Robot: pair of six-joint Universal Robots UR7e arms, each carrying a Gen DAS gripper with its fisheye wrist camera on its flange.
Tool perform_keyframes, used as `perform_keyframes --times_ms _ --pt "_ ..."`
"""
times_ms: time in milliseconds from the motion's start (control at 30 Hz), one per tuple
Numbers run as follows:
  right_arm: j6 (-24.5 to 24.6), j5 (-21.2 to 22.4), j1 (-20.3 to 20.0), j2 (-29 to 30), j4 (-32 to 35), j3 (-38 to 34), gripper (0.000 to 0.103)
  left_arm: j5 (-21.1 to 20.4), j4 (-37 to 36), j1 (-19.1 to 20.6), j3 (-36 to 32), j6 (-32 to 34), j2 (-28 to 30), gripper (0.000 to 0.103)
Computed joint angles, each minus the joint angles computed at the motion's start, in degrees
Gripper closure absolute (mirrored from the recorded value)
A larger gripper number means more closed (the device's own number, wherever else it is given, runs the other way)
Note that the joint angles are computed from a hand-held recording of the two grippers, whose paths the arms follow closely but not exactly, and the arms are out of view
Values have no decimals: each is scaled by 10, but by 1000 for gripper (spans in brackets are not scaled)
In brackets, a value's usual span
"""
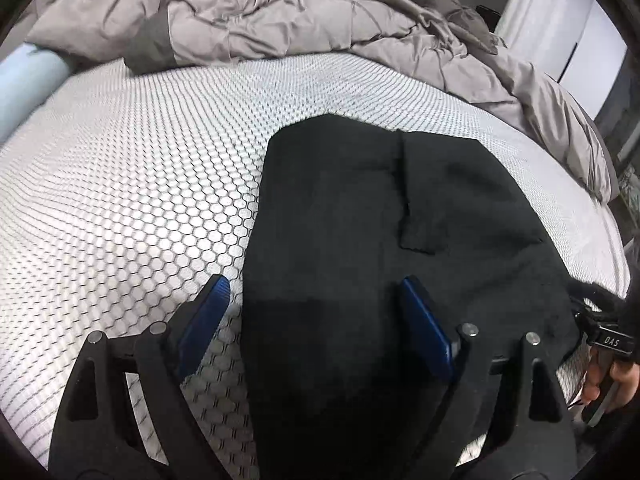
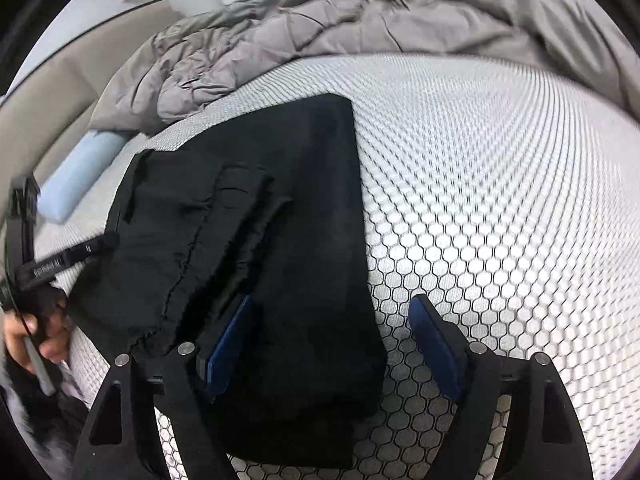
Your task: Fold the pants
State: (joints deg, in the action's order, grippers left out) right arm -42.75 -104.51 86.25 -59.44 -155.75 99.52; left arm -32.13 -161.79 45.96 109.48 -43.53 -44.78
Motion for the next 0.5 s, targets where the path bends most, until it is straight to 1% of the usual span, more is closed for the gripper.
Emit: perform_keyframes --times_ms 67,100,133,167,200,233,300,333,367,433,500 --pt "-15 -3 5 -5 -23 13 13 30 10 -23 15 -20 -2 18" --pt "-24 -4 7 -10 -47 25 7 45 17 -33 19 -31 -1 18" --pt "-32 -9 8 -13 -69 34 0 64 14 -46 24 -32 1 15" --pt "-43 -12 11 -16 -99 45 0 77 -5 -57 28 -15 5 13" --pt "-59 10 9 -24 -121 59 0 88 -20 -69 32 -4 9 8" --pt "-68 31 7 -32 -130 69 0 102 -42 -81 39 14 14 0" --pt "-77 61 3 -47 -131 82 0 131 -68 -100 53 29 20 0" --pt "-80 75 1 -58 -129 90 0 139 -60 -108 59 16 20 0" --pt "-83 87 -1 -67 -128 97 0 140 -58 -115 66 3 17 0" --pt "-88 126 -6 -88 -135 116 0 134 -71 -126 80 -13 15 0" --pt "-83 156 -12 -107 -145 137 0 136 -76 -138 93 -44 16 0"
